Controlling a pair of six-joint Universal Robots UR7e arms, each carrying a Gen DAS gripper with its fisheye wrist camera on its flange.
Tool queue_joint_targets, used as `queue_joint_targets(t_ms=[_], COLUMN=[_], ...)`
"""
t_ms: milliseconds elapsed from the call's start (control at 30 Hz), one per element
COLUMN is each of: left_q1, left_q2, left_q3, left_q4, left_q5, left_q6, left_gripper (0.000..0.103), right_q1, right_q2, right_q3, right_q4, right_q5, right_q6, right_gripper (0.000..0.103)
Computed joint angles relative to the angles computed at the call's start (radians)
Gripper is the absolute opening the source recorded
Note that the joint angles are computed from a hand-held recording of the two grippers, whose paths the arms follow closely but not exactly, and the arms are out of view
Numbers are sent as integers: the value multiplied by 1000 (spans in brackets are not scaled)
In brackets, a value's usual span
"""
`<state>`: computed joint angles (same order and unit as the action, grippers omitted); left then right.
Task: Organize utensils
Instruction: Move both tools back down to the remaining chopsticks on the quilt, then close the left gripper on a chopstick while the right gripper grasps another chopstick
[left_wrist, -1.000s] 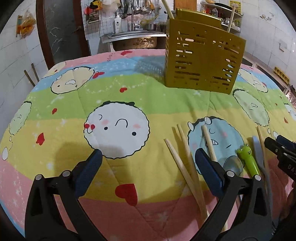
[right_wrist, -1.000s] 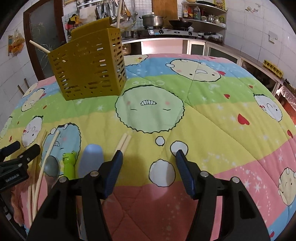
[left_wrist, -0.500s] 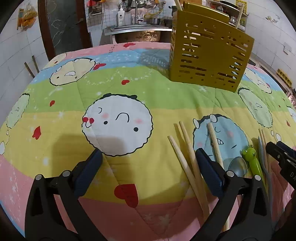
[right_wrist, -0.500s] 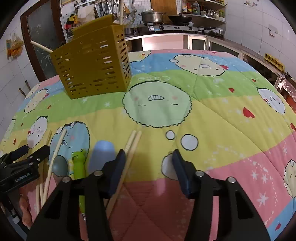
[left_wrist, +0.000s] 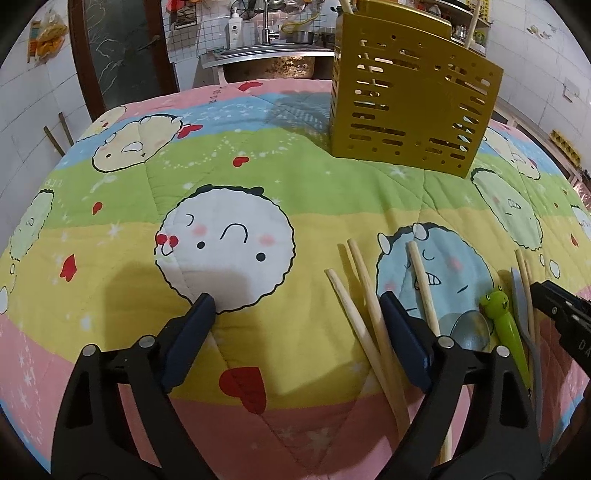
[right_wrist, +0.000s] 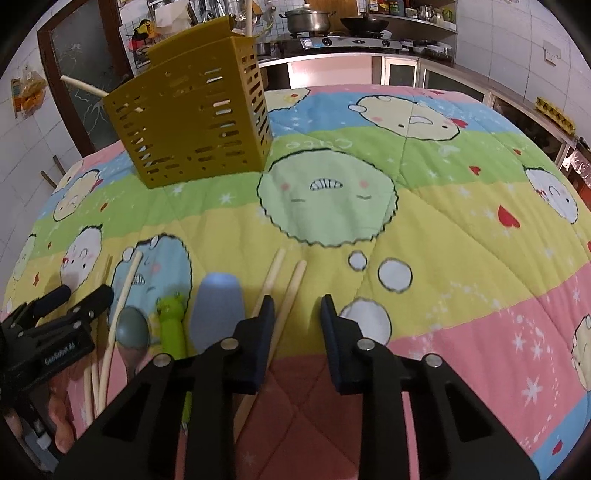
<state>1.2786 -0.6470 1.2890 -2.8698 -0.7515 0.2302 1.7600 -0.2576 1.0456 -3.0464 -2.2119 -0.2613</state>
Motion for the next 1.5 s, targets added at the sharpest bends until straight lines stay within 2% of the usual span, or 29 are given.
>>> queue_joint_targets(t_ms=[167,233,333,567,800,1200,1500], left_q1=[-4,-6,-10,-14,-4,-2,-14], left_q2=[0,0,2,18,20,8,-20], left_q3=[3,1,-8,-40,-57,-43,-8], left_q4=[4,13,36,74,85,54,-24], left_q5=[0,-5,-16,-44,-77,-110,-134], left_q6=[-7,-23,-45,-62,-71,-66,-28], left_gripper=[80,75,61,36,10,9,9], right_q1=[6,9,10,-1,-2,1,1], right_q2=[20,44,62,58,65,45,16], right_q3=[-28,-67,-107,-135,-132,-102,-73], right_q4=[12,17,36,91,59,8,-65], right_q5=[-24,-38,-39,3,9,31,55], right_q6=[4,-5,-21,-15,-22,-26,-36], right_gripper=[26,22,13,13,12,11,11])
